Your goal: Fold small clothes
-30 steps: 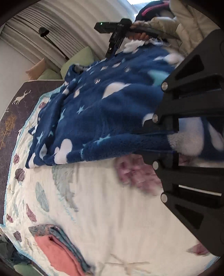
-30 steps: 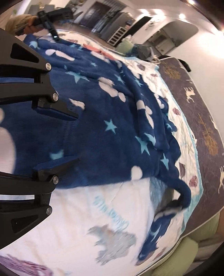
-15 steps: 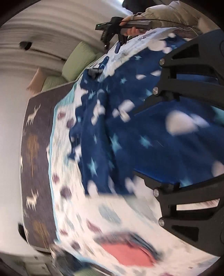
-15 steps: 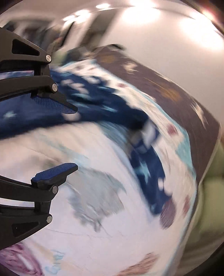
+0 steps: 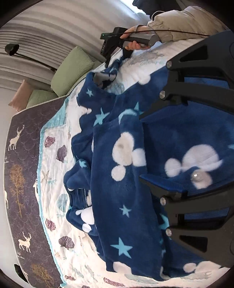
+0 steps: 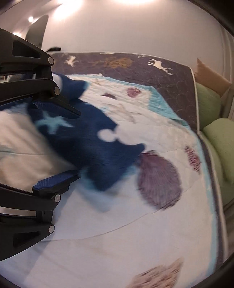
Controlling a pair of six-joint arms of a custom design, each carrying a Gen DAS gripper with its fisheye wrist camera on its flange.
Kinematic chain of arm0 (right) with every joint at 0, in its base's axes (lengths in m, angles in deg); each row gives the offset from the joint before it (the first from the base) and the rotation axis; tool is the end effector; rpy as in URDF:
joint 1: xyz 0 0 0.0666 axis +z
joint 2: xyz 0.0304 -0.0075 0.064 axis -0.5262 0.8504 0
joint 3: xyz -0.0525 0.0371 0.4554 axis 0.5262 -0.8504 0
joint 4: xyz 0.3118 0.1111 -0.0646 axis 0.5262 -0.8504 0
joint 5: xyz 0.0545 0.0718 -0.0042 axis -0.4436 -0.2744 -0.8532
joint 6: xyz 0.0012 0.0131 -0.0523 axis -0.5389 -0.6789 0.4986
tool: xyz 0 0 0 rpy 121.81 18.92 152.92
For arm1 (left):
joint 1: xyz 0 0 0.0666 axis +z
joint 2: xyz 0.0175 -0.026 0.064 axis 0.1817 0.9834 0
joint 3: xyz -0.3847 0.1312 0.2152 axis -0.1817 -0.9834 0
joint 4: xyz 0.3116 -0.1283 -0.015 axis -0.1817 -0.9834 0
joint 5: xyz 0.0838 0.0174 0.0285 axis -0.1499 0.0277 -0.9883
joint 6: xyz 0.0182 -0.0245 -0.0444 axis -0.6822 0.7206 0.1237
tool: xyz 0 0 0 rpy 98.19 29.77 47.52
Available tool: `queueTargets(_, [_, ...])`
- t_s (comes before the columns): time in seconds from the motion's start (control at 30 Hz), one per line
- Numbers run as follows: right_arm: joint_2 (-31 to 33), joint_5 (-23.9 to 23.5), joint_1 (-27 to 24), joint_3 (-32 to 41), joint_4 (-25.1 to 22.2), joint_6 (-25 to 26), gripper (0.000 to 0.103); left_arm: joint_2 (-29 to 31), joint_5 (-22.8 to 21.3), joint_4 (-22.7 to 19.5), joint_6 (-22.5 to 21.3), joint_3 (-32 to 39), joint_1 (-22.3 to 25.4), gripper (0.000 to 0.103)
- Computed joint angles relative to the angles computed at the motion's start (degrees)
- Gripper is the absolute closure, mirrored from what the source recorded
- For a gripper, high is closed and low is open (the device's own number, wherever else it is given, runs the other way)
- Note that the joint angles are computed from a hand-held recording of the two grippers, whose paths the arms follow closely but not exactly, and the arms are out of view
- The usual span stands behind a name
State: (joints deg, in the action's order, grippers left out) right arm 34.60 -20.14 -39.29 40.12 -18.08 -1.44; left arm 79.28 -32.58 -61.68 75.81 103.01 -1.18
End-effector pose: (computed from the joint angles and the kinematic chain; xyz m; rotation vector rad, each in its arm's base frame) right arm 0.6586 -0.0658 0.4153 1.0494 2.2214 1.1873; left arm 0.5297 -0.1117 0.6048 0.0468 2.3988 -0.2500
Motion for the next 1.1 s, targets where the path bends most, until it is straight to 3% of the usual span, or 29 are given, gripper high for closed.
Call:
queueTargets(0.03, [0.7,0.3,0.1,1.4,-1.1,1.8,0.092,0.2,-0.1,-0.1,0.2,0.0,0.4,0.042])
queueTargets(0.07, [2.0,-0.3,0.4,4.1,-3.6,4.6,0.096,0.5,-0.1,-0.2,0.7,0.2,0.7,0.042])
queueTargets(0.17, [1.2,1.3,1.3,6.0,-0.5,3.5,0.096,0.7,0.3,0.4,2.9,0.0,2.5,0.042])
queueTargets(0.23, [-0.1,2.7,3.2,9.6,-0.6,8.0,0.096,0.3,1.1,1.5,5.4,-1.2,4.1,0.042])
queueTargets(0.37, [-2.5,4.6,11.5,21.1,-4.7,24.2,0.095,-2.3,3.1,4.7,8.8,-5.2,6.8,0.042])
queueTargets(0.5, [-3.7,0.6,20.7,26.8,-8.8,39.2,0.092,-6.2,4.4,8.0,11.0,-10.6,10.1,0.036])
queueTargets(0.53, [-3.4,-1.1,22.9,27.9,-11.1,43.1,0.091,-6.9,4.6,8.5,11.4,-11.7,10.8,0.036])
queueTargets(0.6, [-1.3,-3.0,27.5,31.9,-21.1,51.7,0.075,-8.7,5.8,9.8,12.2,-14.7,12.9,0.035])
queueTargets(0.7, [1.3,0.6,31.5,34.6,-33.2,58.7,0.065,-10.0,10.4,10.1,13.5,-17.8,15.7,0.035])
queueTargets(0.8, [0.9,-0.1,31.9,31.2,-36.8,58.7,0.065,-10.1,15.4,10.9,15.2,-19.2,17.1,0.035])
queueTargets(0.93, [-3.8,-1.5,29.0,21.2,-30.3,53.9,0.055,-7.4,19.6,9.6,14.9,-16.2,16.4,0.035])
queueTargets(1.07, [-7.1,4.1,25.8,15.9,-24.7,50.4,0.048,-2.7,21.7,3.3,14.1,-10.8,14.7,0.036])
queueTargets(1.1, [-7.4,7.7,25.3,15.5,-24.4,49.9,0.048,-2.0,22.2,3.0,15.3,-10.3,14.4,0.054])
